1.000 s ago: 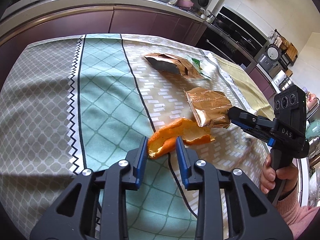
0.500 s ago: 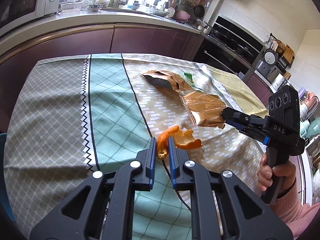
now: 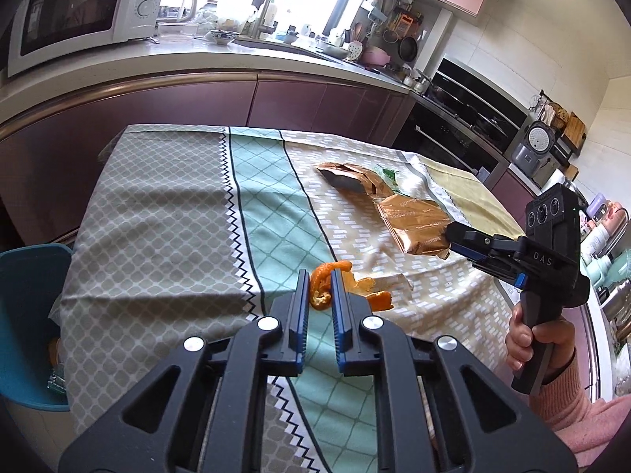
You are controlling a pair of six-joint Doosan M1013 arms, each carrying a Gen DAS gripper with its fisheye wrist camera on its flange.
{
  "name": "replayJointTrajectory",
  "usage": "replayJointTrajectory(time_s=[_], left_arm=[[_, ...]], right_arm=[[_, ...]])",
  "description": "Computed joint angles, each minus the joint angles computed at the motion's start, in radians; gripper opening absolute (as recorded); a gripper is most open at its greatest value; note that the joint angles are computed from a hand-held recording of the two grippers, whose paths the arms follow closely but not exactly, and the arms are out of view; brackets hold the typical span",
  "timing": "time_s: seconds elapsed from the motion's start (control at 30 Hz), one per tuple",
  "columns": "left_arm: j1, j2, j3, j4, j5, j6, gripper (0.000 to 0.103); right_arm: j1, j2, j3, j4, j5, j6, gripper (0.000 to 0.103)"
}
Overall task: Collect trash
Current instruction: 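Carry the peel and gold wrapper to the teal bin and open both tools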
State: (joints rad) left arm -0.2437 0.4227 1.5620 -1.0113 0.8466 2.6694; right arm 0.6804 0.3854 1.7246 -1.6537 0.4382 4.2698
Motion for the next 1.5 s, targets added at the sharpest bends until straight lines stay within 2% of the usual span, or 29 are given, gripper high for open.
replayJointTrajectory(time_s=[0.37,0.57,0.63,0.7,0.8,0.97,1.1,1.2,1.33,1.5], left_arm=[[0.085,-0.042,0.039,-0.04,-0.054,0.009,0.011],[0.142,-0.072,0.053,-0.068,-0.1,0.011,0.011],[0.163,-0.079,0.057,-0.076,-0.118,0.008,0.011],[0.184,-0.084,0.059,-0.08,-0.133,0.004,0.011],[0.209,-0.085,0.056,-0.074,-0.156,-0.013,0.011],[0.241,-0.079,0.05,-0.051,-0.19,-0.05,0.011],[0.266,-0.067,0.041,-0.033,-0.209,-0.079,0.01],[0.279,-0.053,0.028,-0.014,-0.222,-0.107,0.01],[0.287,-0.036,0.017,0.027,-0.253,-0.151,0.01],[0.288,-0.005,-0.002,0.103,-0.28,-0.223,0.01]], right_arm=[[-0.003,0.05,-0.088,0.006,-0.104,-0.093,0.038],[-0.007,0.089,-0.164,0.072,-0.176,-0.228,0.038],[-0.008,0.105,-0.196,0.134,-0.199,-0.315,0.038],[-0.009,0.123,-0.231,0.215,-0.223,-0.417,0.038],[-0.012,0.152,-0.287,0.405,-0.252,-0.64,0.038],[-0.014,0.2,-0.378,0.833,-0.274,-1.118,0.038],[-0.016,0.243,-0.459,1.207,-0.252,-1.534,0.038],[-0.016,0.276,-0.519,1.406,-0.216,-1.758,0.038],[-0.015,0.321,-0.6,1.566,-0.155,-1.944,0.038],[-0.014,0.378,-0.705,1.639,-0.056,-2.053,0.038]])
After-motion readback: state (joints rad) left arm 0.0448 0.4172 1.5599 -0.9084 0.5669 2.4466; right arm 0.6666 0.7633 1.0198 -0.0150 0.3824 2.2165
